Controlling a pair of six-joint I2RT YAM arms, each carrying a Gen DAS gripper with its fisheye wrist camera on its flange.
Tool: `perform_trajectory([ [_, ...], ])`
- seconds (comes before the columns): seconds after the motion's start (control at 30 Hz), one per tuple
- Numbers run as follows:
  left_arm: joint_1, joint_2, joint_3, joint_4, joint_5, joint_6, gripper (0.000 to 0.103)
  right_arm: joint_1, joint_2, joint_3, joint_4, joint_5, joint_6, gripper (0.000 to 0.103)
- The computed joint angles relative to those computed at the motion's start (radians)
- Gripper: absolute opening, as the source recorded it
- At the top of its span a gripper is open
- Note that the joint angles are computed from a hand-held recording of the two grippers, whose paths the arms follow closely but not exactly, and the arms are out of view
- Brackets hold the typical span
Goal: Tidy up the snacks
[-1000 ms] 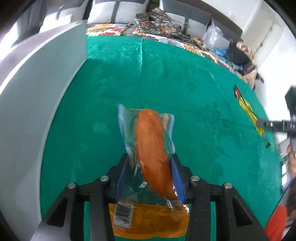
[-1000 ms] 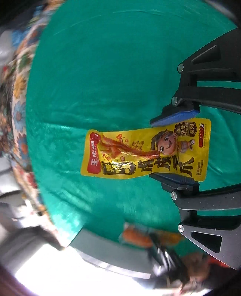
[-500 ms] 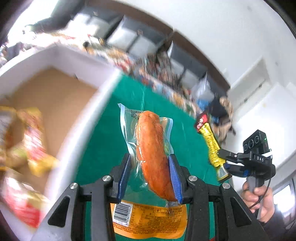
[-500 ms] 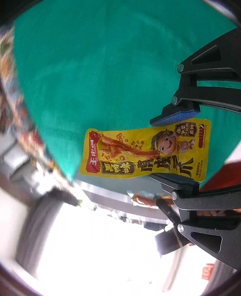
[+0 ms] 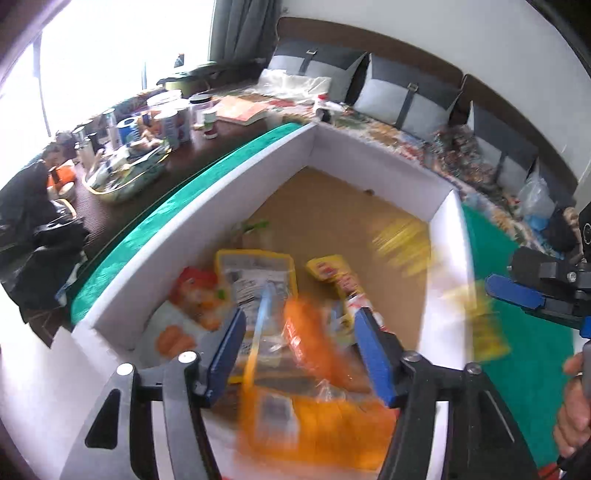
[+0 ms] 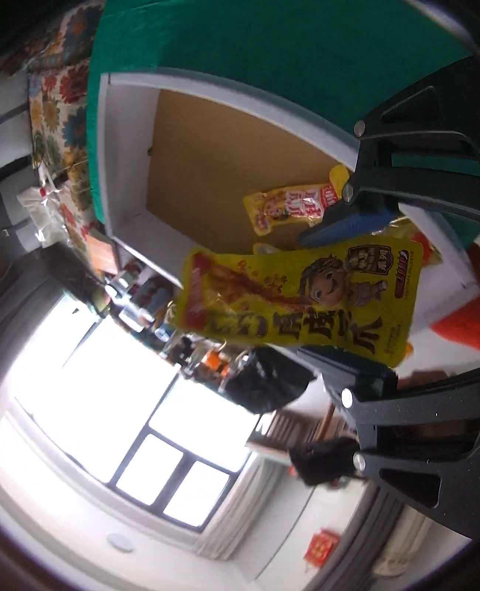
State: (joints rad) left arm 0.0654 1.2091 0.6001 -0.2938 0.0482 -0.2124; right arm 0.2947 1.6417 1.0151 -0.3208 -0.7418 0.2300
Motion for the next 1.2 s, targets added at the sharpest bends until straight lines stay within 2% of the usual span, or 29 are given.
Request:
perform_trajectory([
  [0.07, -0.030, -0.066, -0.048, 0.012, -0.071, 0.001, 0.085, 0.018, 0.008, -0.048, 0.066, 0.032, 0.021, 0.071],
  [0.13, -0.092, -0.118, -0.065, 0.009, -0.169, 0.001, 0.088, -0.011, -0.054, -0.112, 0.075, 0.036, -0.007, 0.071],
  [0.2, -0.172, -0.159, -0.052, -0.035, -0.292, -0.005, 0.088, -0.021, -0.154, -0.153, 0.060, 0.105, -0.059, 0.072],
  [0.27, -0.224, -0.212, -0.040, -0.079, -0.376, -0.018, 0.095, -0.031, -0.296, -0.219, 0.116, 0.197, -0.114, 0.084],
  [0.33, -0.265, -0.272, -0.015, -0.145, -0.451, -0.076, 0.103, -0.060, -0.446, -0.287, 0.168, 0.212, -0.163, 0.090],
  [0.37, -0.297, -0.294, -0.008, -0.170, -0.510, -0.114, 0.103, -0.070, -0.488, -0.293, 0.161, 0.215, -0.188, 0.091],
  [0.43, -0.342, -0.324, -0.004, -0.192, -0.620, -0.171, 0.103, -0.082, -0.481, -0.222, 0.022, 0.233, -0.252, 0.091],
  [0.47, -0.351, -0.322, 0.011, -0.222, -0.635, -0.194, 0.103, -0.080, -0.472, -0.184, -0.077, 0.274, -0.278, 0.091],
  [0.53, -0.346, -0.333, 0.021, -0.261, -0.605, -0.206, 0.103, -0.103, -0.480, -0.167, -0.148, 0.285, -0.305, 0.091],
  [0.6, -0.344, -0.336, 0.027, -0.289, -0.601, -0.211, 0.103, -0.112, -0.522, -0.207, -0.139, 0.284, -0.300, 0.090],
  [0.73, -0.384, -0.317, 0.040, -0.330, -0.648, -0.240, 0.103, -0.016, -0.558, -0.237, -0.142, 0.448, -0.247, 0.090],
  [0.9, -0.391, -0.311, 0.047, -0.343, -0.669, -0.244, 0.103, 0.100, -0.567, -0.215, -0.178, 0.579, -0.224, 0.090],
  [1.1, -0.343, -0.301, 0.052, -0.349, -0.644, -0.203, 0.103, 0.202, -0.541, -0.180, -0.213, 0.685, -0.194, 0.090],
  [1.2, -0.300, -0.339, 0.030, -0.327, -0.579, -0.162, 0.103, 0.244, -0.519, -0.164, -0.225, 0.722, -0.178, 0.090],
])
